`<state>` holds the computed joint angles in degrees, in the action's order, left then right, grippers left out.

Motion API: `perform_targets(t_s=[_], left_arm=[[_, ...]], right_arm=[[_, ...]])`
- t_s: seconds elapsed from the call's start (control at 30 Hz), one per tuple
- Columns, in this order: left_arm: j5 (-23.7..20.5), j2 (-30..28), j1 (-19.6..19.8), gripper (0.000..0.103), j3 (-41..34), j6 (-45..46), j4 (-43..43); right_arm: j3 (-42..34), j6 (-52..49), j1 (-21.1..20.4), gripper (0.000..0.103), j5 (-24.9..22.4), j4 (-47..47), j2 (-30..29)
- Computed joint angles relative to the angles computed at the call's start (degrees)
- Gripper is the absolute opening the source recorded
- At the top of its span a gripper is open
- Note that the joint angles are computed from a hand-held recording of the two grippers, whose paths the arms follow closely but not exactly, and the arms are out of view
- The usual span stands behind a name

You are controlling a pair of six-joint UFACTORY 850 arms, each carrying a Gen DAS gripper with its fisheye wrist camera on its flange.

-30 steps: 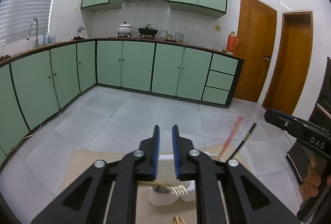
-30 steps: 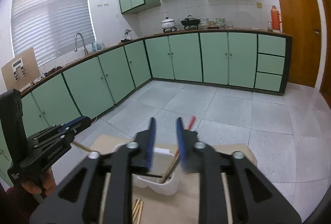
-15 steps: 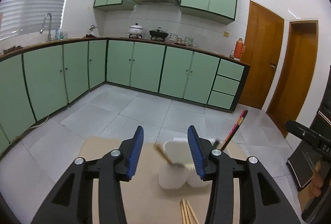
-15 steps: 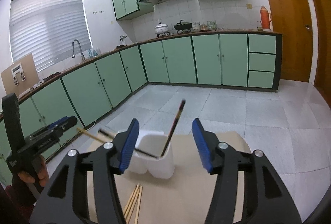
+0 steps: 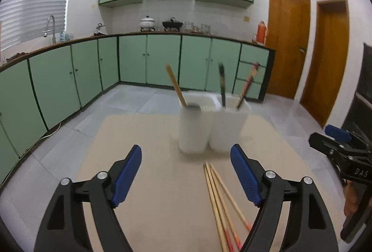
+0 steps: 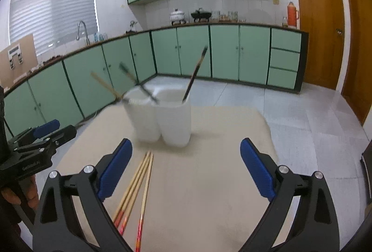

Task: Organize utensils
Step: 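Move both tools back toward the remaining chopsticks on the table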

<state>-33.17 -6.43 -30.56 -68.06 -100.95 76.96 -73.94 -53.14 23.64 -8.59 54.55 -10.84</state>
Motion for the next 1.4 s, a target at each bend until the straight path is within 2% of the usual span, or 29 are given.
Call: perform_targets(t_s=[0.27, 0.37, 0.6, 0.8, 0.87, 0.93, 1.07, 1.4], left_arm=[[0.3, 1.0, -2.2, 0.079, 5.3, 1.2, -4.6], [0.3, 1.2, -3.0, 0.081, 6.8, 1.1, -6.0], [0.5, 1.7, -4.5, 0.082, 9.3, 1.7, -9.0], [0.2, 2.6, -5.4, 0.082, 11.4, 1.2, -10.0], [-0.1, 3.0, -5.6, 0.082, 12.0, 0.8, -10.0], [-0.3, 3.2, -5.8, 0.082, 12.4, 1.1, -10.3], [-0.5, 4.1, -6.3, 0.082, 13.8, 0.2, -10.2], [-0.8, 5.1, -6.7, 0.082, 14.9, -1.4, -9.1]], right_arm=[[8.4, 14.1, 1.5, 0.091, 0.7, -13.9, 3.1], [10.9, 16.6, 2.2, 0.091, 0.8, -16.9, 4.1], [14.7, 15.4, 3.6, 0.091, 0.4, -14.8, 5.6], [17.9, 16.5, 5.4, 0.091, 2.7, -16.0, 7.2], [18.0, 15.1, 5.5, 0.082, 3.0, -14.4, 7.3], [18.1, 17.5, 5.7, 0.080, 2.8, -16.8, 7.2], [19.0, 15.8, 6.3, 0.076, 3.1, -15.1, 7.5], [19.2, 24.2, 8.0, 0.049, 2.3, -25.1, 6.9]])
